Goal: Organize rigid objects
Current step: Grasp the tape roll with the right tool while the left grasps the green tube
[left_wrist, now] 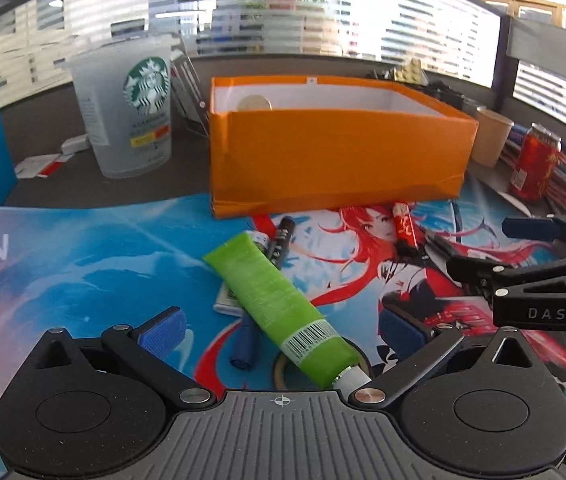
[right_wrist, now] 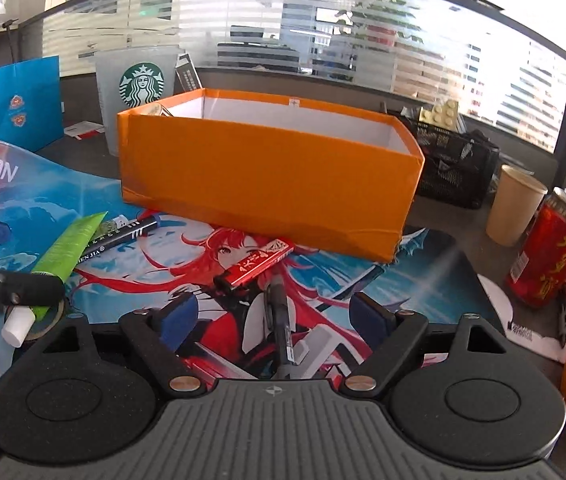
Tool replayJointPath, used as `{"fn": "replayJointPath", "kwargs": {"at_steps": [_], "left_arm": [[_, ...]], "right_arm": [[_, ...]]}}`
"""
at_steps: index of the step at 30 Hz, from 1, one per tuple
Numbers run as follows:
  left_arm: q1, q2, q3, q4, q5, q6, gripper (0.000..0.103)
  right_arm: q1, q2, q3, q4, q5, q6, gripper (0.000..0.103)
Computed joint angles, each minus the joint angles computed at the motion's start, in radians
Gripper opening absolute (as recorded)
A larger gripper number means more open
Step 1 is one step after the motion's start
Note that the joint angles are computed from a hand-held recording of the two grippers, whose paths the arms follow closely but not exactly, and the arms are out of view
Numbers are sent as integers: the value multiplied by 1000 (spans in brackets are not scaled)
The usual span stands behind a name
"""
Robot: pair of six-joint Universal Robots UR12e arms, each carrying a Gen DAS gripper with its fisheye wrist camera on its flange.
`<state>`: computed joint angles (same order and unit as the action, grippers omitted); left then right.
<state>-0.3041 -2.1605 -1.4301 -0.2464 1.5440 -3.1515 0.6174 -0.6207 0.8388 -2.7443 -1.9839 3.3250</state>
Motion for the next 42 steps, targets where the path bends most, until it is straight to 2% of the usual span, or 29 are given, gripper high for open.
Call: {"fn": "replayJointPath", "kwargs": {"at_steps": [2, 4, 5, 6, 8, 9, 12, 15, 20, 22, 26, 31, 33, 34, 35, 38, 42], "left_arm": [[7, -4, 3, -5, -39, -22, 101], [10, -8, 7, -5, -55, -38, 85], [11, -11, 12, -16, -53, -47, 65], [14, -13, 18, -32, -56, -60, 52], [19, -17, 22, -43, -67, -71, 46], [17, -18, 21, -36, -50, -65, 42], [21, -17, 18, -30, -58, -69, 38], [24, -14, 11, -18, -58, -73, 30], [34, -3, -9, 25, -60, -87, 28], [39, 4, -19, 41, -61, -89, 11], [51, 13, -30, 50, -59, -99, 10], [68, 17, -39, 42, -88, -109, 11], [73, 20, -45, 43, -105, -106, 12], [77, 21, -46, 37, -124, -106, 15], [83, 23, -46, 27, -150, -111, 16], [103, 27, -50, 11, -240, -136, 16], [114, 30, -43, -20, -290, -114, 19]], "right_arm": [[0, 4, -4, -1, 5, 2, 82], [0, 3, -2, -6, 12, -1, 82], [-1, 2, -1, -8, 15, -1, 82], [-1, 2, -2, -4, 19, 0, 82], [-2, 2, 0, -2, 23, 1, 83], [-2, 1, 1, -1, 25, 2, 83], [-2, 0, 1, 1, 32, 2, 83], [0, 2, -4, -4, 52, -9, 83], [6, 10, -19, -39, 172, -64, 85], [7, 13, -25, -38, 231, -81, 85], [10, 22, -41, -30, 334, -125, 87], [25, 65, -120, 43, 353, -179, 87], [29, 79, -144, 70, 343, -195, 84], [31, 84, -155, 83, 336, -197, 78], [31, 89, -165, 94, 333, -190, 68], [24, 94, -170, 92, 361, -134, 53], [24, 100, -183, 106, 348, -129, 53]]}}
